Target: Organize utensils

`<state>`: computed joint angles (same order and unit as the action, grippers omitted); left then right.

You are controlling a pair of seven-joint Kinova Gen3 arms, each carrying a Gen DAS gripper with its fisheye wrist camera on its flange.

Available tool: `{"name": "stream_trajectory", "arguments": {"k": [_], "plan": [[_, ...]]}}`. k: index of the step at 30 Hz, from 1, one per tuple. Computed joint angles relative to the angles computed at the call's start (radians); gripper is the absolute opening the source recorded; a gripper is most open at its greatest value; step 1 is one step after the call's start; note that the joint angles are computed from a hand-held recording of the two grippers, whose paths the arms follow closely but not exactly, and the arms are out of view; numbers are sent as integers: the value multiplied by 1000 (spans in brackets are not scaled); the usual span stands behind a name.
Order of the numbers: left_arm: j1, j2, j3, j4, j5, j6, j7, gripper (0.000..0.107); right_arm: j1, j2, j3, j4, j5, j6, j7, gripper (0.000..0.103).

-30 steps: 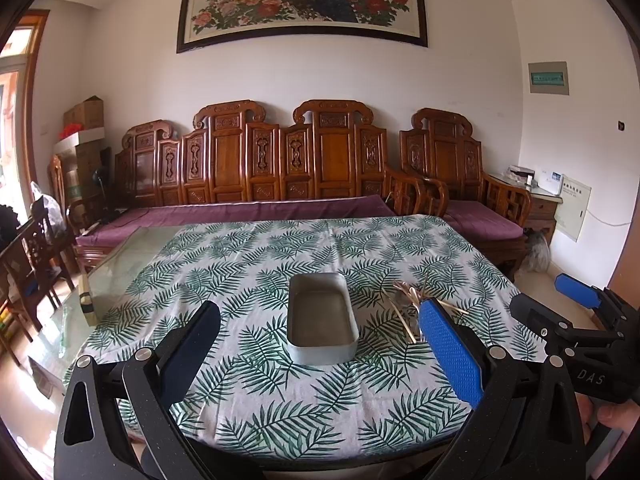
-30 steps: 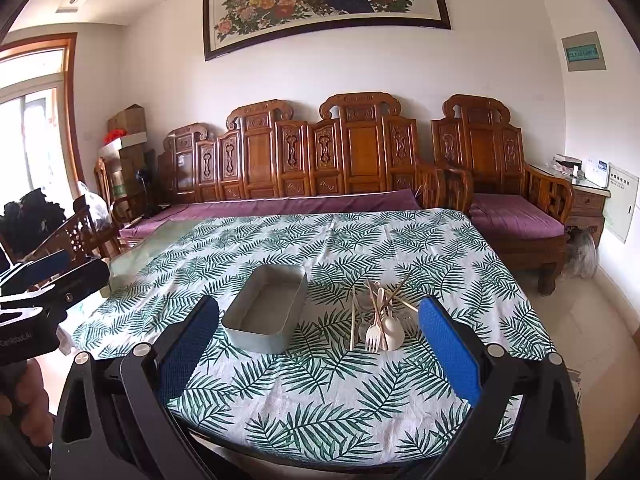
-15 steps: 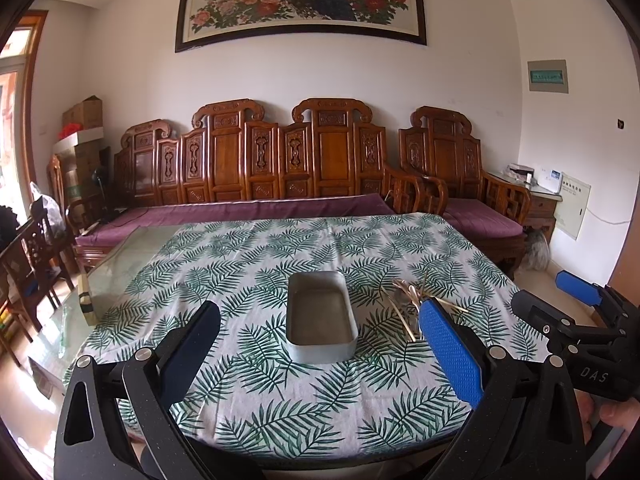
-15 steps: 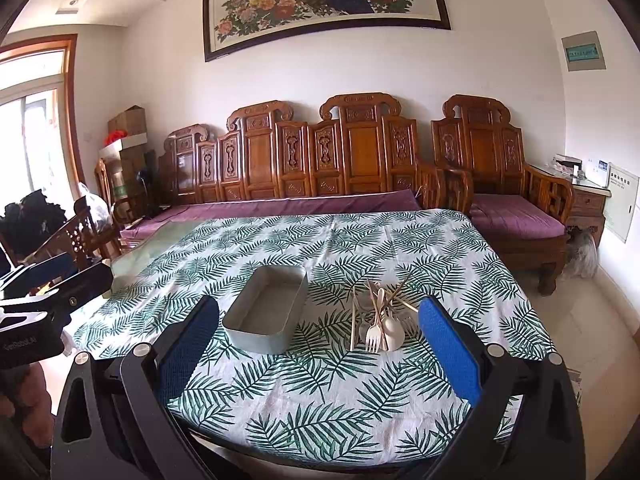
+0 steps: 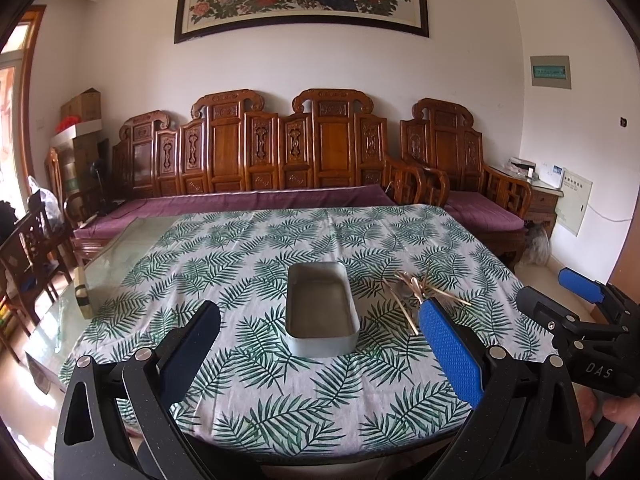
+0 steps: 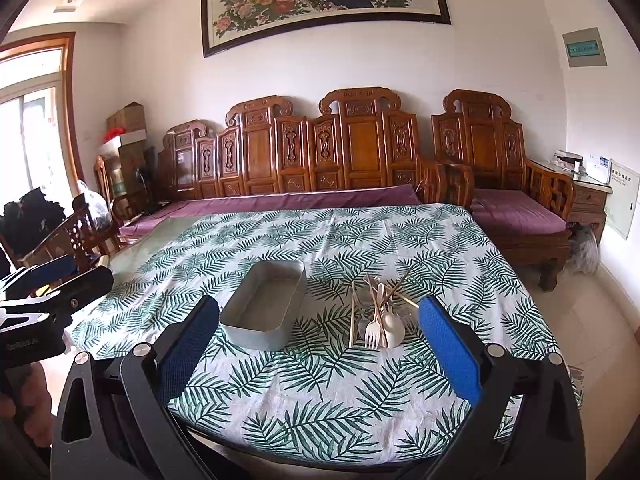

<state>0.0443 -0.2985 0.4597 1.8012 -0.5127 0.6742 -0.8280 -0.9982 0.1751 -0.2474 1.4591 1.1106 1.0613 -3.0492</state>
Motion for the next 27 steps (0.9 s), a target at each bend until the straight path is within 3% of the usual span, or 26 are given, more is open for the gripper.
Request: {"name": "stream_trajectory", "arguments": {"k": [9,17,27], "plan": [[61,99,-61,-22,6,-1,-39,97,71,21,33,26,-60,-102,80,100],[164,208,-148,-77,-2,12,-82,97,166,46,81,1,-209,-211,247,100],[265,333,-257,-159,89,11,-202,97,284,83,140,-22,-379,-297,456,95]]}}
